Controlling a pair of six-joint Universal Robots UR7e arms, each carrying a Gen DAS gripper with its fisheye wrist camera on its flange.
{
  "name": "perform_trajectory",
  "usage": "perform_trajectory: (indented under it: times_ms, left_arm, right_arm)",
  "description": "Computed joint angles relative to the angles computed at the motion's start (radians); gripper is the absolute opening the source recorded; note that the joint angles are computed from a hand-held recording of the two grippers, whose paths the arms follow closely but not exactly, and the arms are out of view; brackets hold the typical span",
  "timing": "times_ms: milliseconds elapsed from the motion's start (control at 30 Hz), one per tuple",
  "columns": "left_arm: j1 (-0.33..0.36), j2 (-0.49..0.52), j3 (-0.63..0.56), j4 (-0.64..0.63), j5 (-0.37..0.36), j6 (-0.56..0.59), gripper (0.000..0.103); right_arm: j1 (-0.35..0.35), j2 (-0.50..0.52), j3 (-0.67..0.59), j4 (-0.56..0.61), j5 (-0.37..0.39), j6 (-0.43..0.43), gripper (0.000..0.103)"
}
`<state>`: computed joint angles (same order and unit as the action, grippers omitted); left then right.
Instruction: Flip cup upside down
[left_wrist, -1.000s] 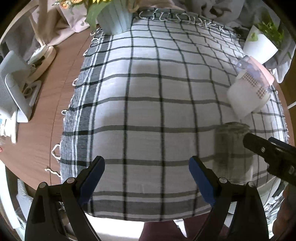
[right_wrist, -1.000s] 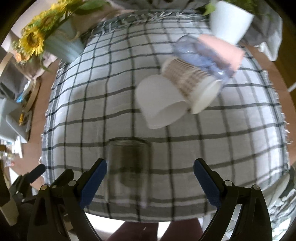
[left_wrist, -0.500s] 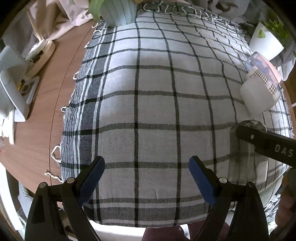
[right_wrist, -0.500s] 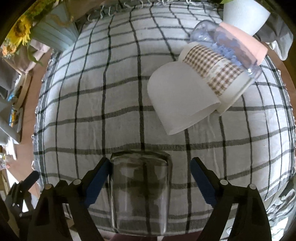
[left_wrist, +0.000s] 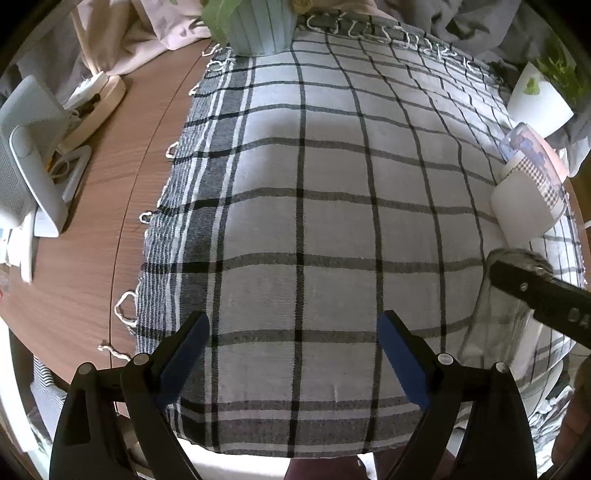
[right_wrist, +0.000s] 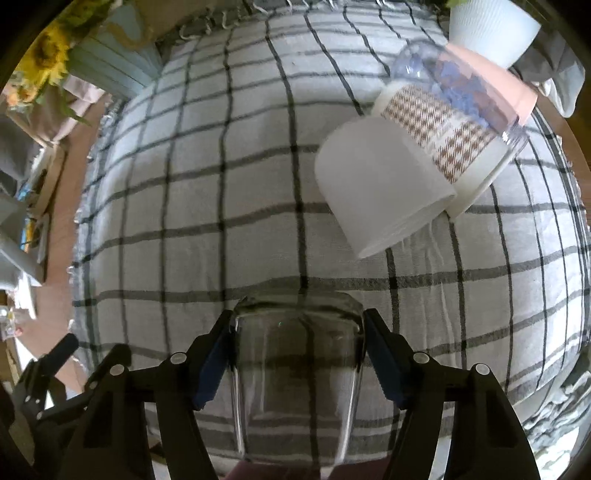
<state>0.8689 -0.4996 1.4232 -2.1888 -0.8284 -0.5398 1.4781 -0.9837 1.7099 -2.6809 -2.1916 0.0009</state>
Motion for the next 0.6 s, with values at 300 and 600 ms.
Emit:
perform_trajectory:
  times_ms: [300,600]
  left_arm:
    - [-0.004,-0.022,0.021,-0.023,0.039,-0.005,0.093]
    - [-0.001,-0.025,0.027,-0.018,0.041,-0.023,0.093]
  right_arm:
    - [0.064,0.026,-0.014,-0.198,-0.046,-0.172,0.067]
    - [0.067,0.063,-0.046,-0.194,-0.057,-0.196,0.067]
